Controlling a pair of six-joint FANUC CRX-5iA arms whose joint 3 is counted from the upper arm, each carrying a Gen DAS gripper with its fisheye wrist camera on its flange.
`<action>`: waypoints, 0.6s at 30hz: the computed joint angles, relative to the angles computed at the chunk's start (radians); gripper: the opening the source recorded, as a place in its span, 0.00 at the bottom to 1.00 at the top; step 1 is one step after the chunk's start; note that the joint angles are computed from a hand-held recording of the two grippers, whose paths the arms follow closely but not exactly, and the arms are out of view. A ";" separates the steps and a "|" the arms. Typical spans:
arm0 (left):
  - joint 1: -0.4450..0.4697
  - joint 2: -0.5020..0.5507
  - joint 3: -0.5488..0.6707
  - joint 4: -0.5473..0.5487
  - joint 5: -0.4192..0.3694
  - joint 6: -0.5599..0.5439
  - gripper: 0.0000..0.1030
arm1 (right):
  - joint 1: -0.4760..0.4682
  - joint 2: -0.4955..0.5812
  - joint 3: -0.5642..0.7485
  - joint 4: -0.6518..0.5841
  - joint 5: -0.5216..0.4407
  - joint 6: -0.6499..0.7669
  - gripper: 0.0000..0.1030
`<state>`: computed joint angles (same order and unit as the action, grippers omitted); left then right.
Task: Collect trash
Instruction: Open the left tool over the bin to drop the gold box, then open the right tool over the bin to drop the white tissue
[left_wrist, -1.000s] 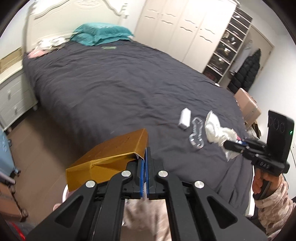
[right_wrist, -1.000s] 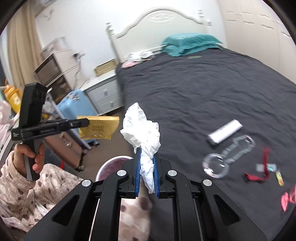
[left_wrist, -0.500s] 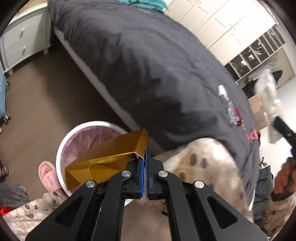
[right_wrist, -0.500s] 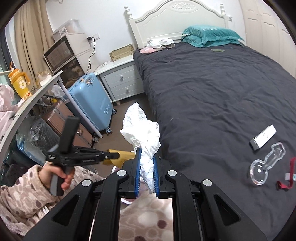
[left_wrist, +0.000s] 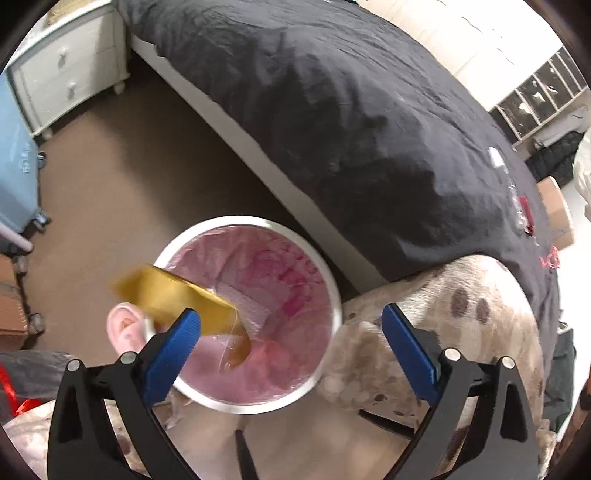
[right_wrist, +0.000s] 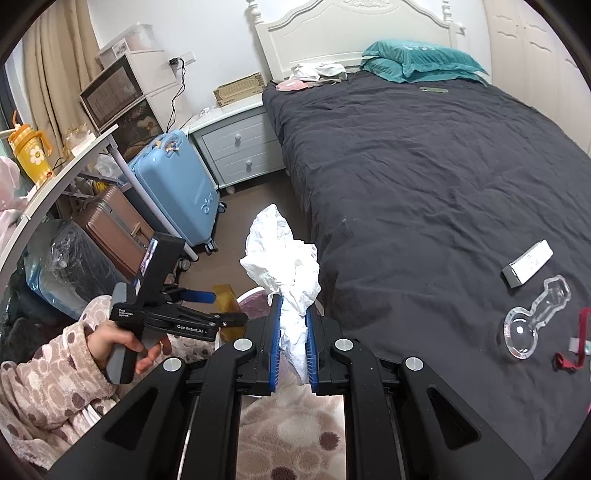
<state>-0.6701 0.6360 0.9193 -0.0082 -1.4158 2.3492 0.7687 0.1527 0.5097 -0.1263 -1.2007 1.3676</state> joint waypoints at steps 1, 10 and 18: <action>0.002 -0.008 -0.012 -0.003 0.000 0.007 0.94 | 0.002 0.002 0.002 0.002 -0.003 0.000 0.10; -0.018 -0.183 -0.151 -0.196 -0.016 0.237 0.94 | 0.040 0.185 0.193 -0.040 -0.176 0.102 0.10; -0.049 -0.364 -0.369 -0.383 0.024 0.501 0.95 | 0.123 0.556 0.577 -0.025 -0.465 0.139 0.10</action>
